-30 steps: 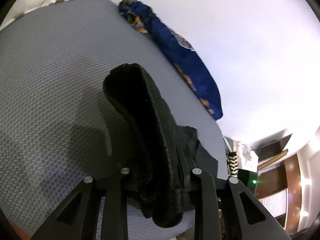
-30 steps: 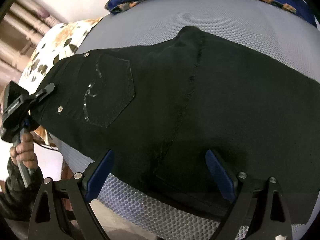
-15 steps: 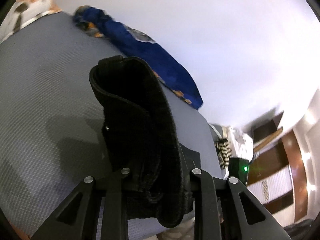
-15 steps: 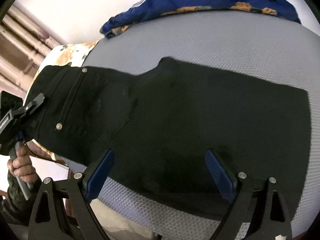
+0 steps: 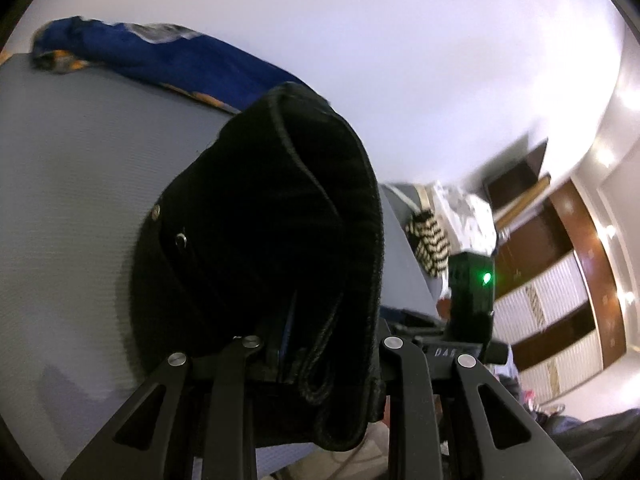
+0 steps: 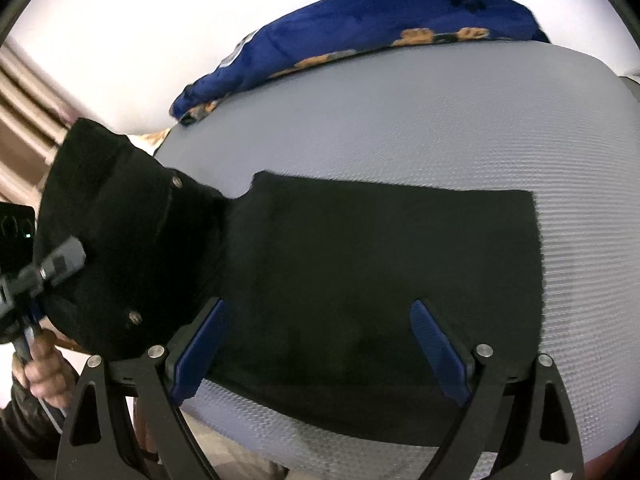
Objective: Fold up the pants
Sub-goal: 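Fold the held leg end over onto the pocket half with the left tool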
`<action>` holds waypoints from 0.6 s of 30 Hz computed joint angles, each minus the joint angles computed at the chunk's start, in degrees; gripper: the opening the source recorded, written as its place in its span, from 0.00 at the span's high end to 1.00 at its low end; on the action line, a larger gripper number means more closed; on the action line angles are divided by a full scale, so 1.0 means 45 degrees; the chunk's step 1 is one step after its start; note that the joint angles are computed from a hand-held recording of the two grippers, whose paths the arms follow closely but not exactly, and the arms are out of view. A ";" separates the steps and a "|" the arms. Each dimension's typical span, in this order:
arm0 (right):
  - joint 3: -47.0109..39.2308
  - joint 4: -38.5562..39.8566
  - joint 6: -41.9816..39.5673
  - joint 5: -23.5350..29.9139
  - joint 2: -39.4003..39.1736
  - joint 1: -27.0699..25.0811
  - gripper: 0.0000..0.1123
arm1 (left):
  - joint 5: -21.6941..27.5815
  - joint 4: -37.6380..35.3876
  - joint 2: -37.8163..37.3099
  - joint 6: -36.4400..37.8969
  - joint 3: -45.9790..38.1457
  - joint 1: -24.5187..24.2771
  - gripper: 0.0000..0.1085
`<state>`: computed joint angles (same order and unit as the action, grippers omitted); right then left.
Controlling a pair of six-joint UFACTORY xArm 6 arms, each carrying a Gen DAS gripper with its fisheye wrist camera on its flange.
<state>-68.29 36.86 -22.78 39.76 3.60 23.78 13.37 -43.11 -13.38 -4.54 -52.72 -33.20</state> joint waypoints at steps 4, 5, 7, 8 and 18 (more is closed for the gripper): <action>0.0043 0.0272 -0.0280 0.0110 -0.0092 -0.0539 0.19 | 0.0402 -0.0590 0.1331 0.0411 -0.1144 -0.0308 0.77; 0.0070 0.0332 -0.0307 0.0115 -0.0103 -0.0622 0.19 | 0.0486 -0.0528 0.1581 0.0317 -0.1391 -0.0349 0.77; 0.0019 0.0574 -0.0419 0.0302 -0.0073 -0.0894 0.19 | 0.0753 -0.0165 0.2194 -0.0052 -0.1958 -0.0408 0.77; -0.0056 0.0772 -0.0486 0.0419 -0.0005 -0.1035 0.19 | 0.0877 0.0133 0.2441 -0.0278 -0.2192 -0.0443 0.77; -0.0046 0.2182 -0.1200 0.0982 0.0207 -0.1965 0.19 | 0.1826 0.5844 0.4683 -0.4735 -0.4114 -0.0848 0.77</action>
<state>-68.49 46.68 -28.18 44.18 4.53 14.94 21.58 -16.82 7.70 -25.85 -71.23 -37.01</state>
